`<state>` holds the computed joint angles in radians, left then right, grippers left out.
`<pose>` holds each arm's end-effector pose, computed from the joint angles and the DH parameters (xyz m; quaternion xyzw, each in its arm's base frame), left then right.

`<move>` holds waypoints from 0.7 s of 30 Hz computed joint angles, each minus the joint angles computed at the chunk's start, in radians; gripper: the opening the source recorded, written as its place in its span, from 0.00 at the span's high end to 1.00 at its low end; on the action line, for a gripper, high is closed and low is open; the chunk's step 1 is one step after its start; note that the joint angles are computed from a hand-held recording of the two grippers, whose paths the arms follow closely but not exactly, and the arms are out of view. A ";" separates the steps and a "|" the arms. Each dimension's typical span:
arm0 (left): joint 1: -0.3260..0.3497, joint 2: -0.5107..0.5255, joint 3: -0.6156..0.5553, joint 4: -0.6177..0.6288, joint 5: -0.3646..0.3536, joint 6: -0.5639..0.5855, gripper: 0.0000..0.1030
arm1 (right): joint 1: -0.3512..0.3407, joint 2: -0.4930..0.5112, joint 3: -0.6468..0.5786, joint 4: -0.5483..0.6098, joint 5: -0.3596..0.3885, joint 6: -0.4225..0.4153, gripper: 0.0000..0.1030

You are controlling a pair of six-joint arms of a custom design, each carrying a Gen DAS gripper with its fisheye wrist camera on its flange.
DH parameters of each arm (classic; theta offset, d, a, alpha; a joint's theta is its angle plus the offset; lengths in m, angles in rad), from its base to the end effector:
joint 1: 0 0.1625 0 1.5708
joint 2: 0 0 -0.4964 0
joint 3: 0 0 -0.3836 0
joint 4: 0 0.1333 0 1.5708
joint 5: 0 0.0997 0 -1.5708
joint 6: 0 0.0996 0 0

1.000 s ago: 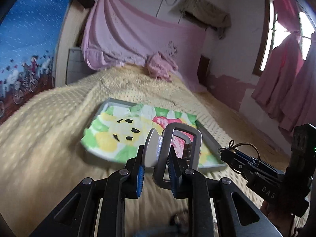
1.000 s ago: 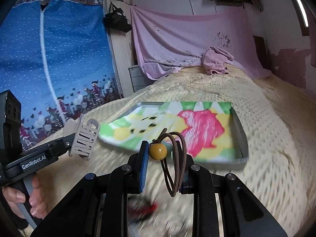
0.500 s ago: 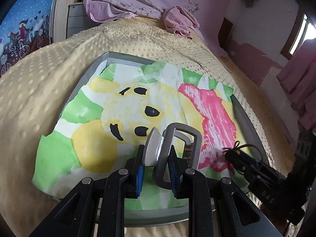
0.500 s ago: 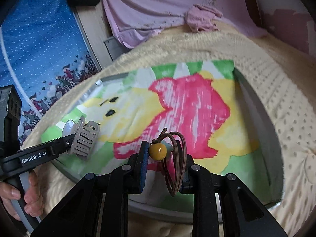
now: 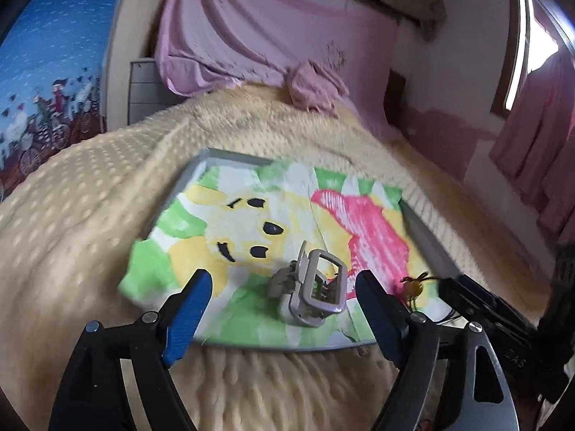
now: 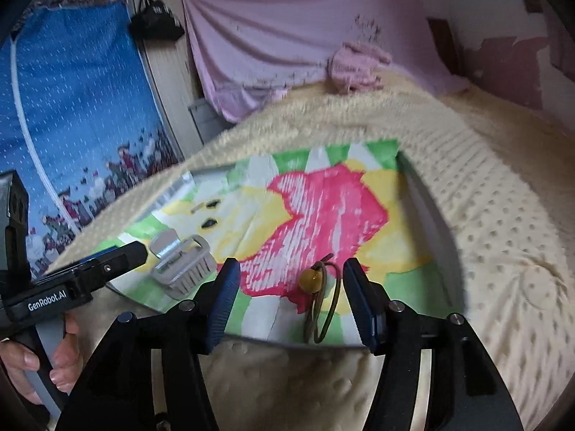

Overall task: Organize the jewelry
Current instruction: 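Carry both items over the Pooh tray and open both tools to drop them, then grasp the blue smartwatch with the left tool while the right tool grasps the small white clip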

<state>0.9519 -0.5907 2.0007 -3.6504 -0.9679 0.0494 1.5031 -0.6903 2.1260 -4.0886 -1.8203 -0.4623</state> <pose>-0.1951 -0.6011 0.0579 0.2036 0.8840 -0.3799 0.1810 0.0701 -0.5725 0.1412 0.1039 -0.8466 0.4653 0.2368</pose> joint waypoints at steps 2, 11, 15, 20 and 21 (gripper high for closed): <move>-0.009 -0.003 0.045 -0.097 0.007 -0.007 0.12 | -0.004 0.002 0.044 -0.104 0.037 -0.022 0.36; -0.087 0.035 0.225 -0.528 0.093 0.072 0.00 | -0.001 0.049 0.220 -0.486 0.108 -0.104 0.19; -0.130 0.062 0.293 -0.666 0.133 0.143 0.00 | 0.014 0.092 0.287 -0.653 0.111 -0.138 0.14; -0.185 0.101 0.375 -0.810 0.175 0.199 0.00 | 0.044 0.156 0.364 -0.845 0.106 -0.182 0.14; -0.197 0.112 0.393 -0.842 0.180 0.212 0.00 | 0.051 0.170 0.379 -0.881 0.104 -0.191 0.14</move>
